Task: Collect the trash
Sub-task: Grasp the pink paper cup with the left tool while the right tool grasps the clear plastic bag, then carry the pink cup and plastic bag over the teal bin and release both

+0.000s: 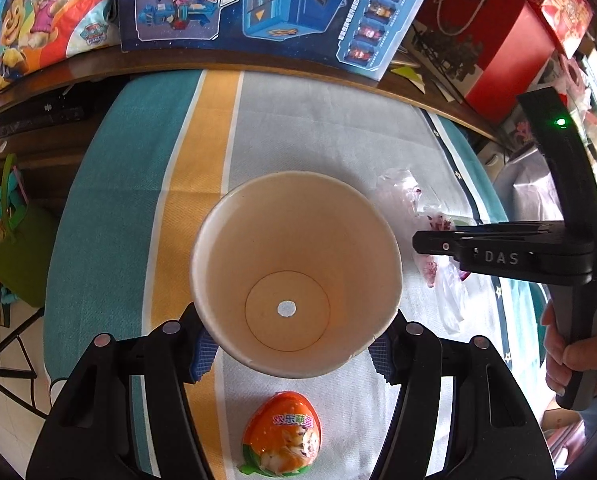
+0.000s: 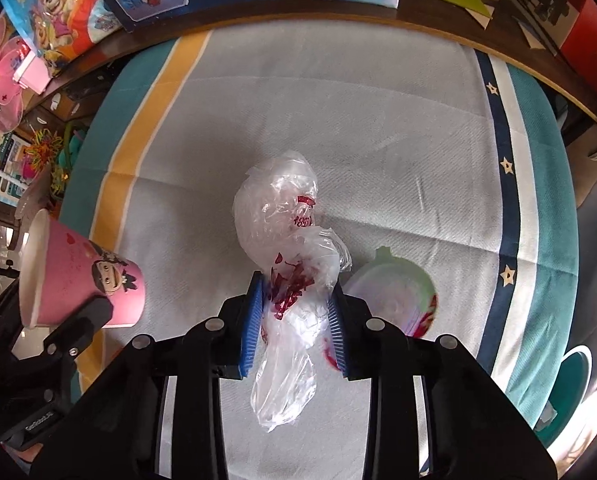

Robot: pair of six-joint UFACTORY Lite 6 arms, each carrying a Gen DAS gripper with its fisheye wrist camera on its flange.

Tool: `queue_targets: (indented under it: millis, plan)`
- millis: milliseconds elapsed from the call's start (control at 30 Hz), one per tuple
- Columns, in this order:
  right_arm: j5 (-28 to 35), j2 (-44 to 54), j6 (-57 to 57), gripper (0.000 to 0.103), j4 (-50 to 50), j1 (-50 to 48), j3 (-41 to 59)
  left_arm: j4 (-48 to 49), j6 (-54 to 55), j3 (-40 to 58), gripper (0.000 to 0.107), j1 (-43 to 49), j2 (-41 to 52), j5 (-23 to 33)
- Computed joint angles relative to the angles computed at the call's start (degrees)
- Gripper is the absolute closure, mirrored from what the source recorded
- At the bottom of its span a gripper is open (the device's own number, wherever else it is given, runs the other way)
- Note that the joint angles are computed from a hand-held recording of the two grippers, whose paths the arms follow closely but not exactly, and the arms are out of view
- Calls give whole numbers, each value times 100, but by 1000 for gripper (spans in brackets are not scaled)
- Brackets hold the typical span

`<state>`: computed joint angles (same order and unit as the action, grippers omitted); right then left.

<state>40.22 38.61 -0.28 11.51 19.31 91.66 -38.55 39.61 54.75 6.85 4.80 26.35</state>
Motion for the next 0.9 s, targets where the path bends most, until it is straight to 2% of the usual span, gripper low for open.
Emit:
queue_targets:
  millis: [300,567,767,900]
  plan:
    - [-180,-1181,-366,74,427,-259,-1114,351,-514,-422,45,-244,-682,20]
    - [-156,-2942,-1622,74,1637,-1393,-2802,1013,-1559,-824,45,-1061,-1685,184]
    - [275,-4122,-2559,74,2007,-2859,-3716,2268,-3415,-720,45,-2711,-1802,3]
    - [817,-4635,-3595,74,2317,-4368,-4130,2971,-4594,-295,45,-3990,-1382,-71]
